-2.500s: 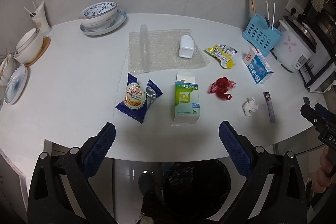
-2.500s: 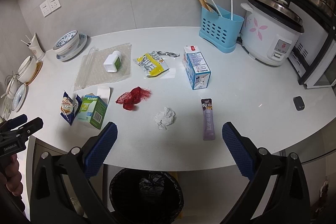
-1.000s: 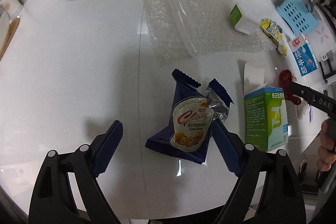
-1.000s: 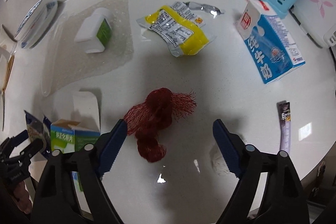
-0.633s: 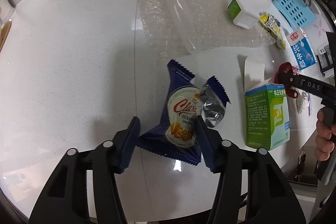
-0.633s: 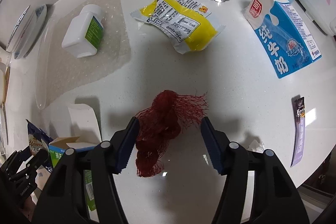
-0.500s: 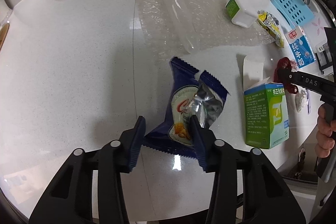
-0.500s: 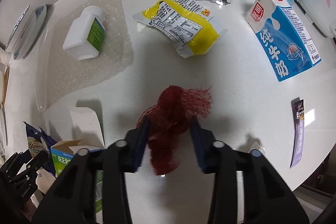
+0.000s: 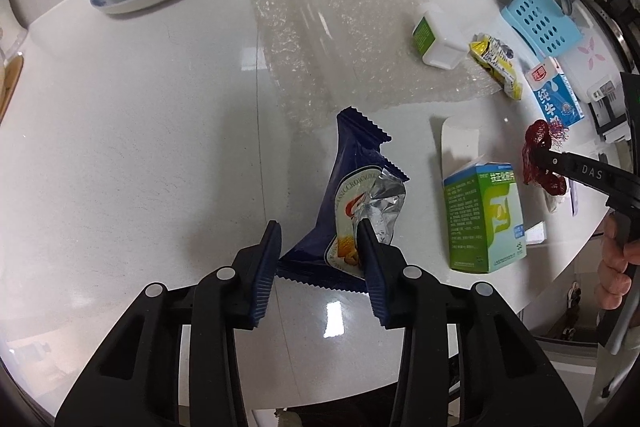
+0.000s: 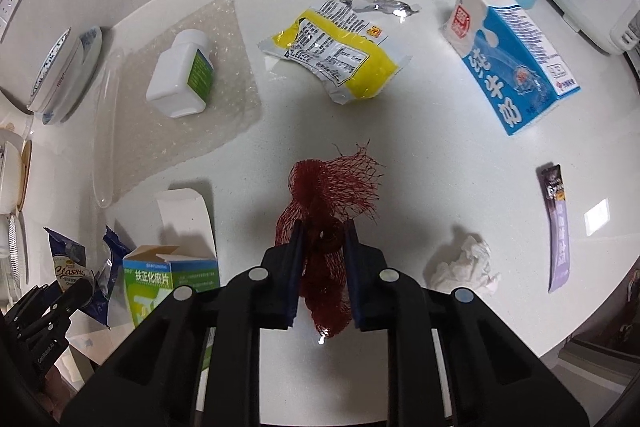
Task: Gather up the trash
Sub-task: 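Grasp the blue snack wrapper with the left tool while the right tool grasps the red mesh net, then carry the blue wrapper and red net down over the black trash bin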
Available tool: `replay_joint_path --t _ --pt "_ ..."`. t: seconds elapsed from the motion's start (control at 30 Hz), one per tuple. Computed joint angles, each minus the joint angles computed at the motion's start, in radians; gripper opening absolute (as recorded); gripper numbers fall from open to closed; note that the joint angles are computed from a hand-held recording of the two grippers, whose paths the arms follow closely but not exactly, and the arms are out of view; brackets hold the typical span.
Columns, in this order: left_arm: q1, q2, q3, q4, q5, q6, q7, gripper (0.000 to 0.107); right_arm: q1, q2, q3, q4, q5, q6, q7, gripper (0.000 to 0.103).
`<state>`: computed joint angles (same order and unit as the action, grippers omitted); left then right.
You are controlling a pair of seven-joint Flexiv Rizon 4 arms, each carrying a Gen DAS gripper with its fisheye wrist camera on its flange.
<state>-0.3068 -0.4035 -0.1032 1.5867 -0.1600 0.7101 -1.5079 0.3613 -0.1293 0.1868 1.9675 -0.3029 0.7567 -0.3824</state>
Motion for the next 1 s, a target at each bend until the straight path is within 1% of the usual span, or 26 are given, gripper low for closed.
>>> replay_joint_path --t 0.1,0.3,0.57,0.8,1.0 --pt "-0.006 0.010 0.000 0.002 0.002 0.013 -0.012 0.039 0.004 0.029 0.006 0.019 -0.020 -0.003 0.016 0.018" --pt "-0.018 0.059 0.001 0.036 0.010 0.038 -0.042 0.038 0.003 0.103 0.027 0.075 -0.049 0.000 0.039 0.018" --pt "-0.037 0.119 0.002 0.078 0.030 0.055 -0.124 0.038 0.002 0.162 0.046 0.104 -0.074 0.017 0.022 0.018" --pt "-0.053 0.175 -0.008 0.116 0.051 0.057 -0.166 0.038 -0.002 0.230 0.069 0.142 -0.103 0.037 0.027 0.018" --pt "-0.072 0.219 -0.019 0.145 0.072 0.065 -0.204 0.038 -0.009 0.291 0.085 0.173 -0.105 0.029 0.008 0.018"
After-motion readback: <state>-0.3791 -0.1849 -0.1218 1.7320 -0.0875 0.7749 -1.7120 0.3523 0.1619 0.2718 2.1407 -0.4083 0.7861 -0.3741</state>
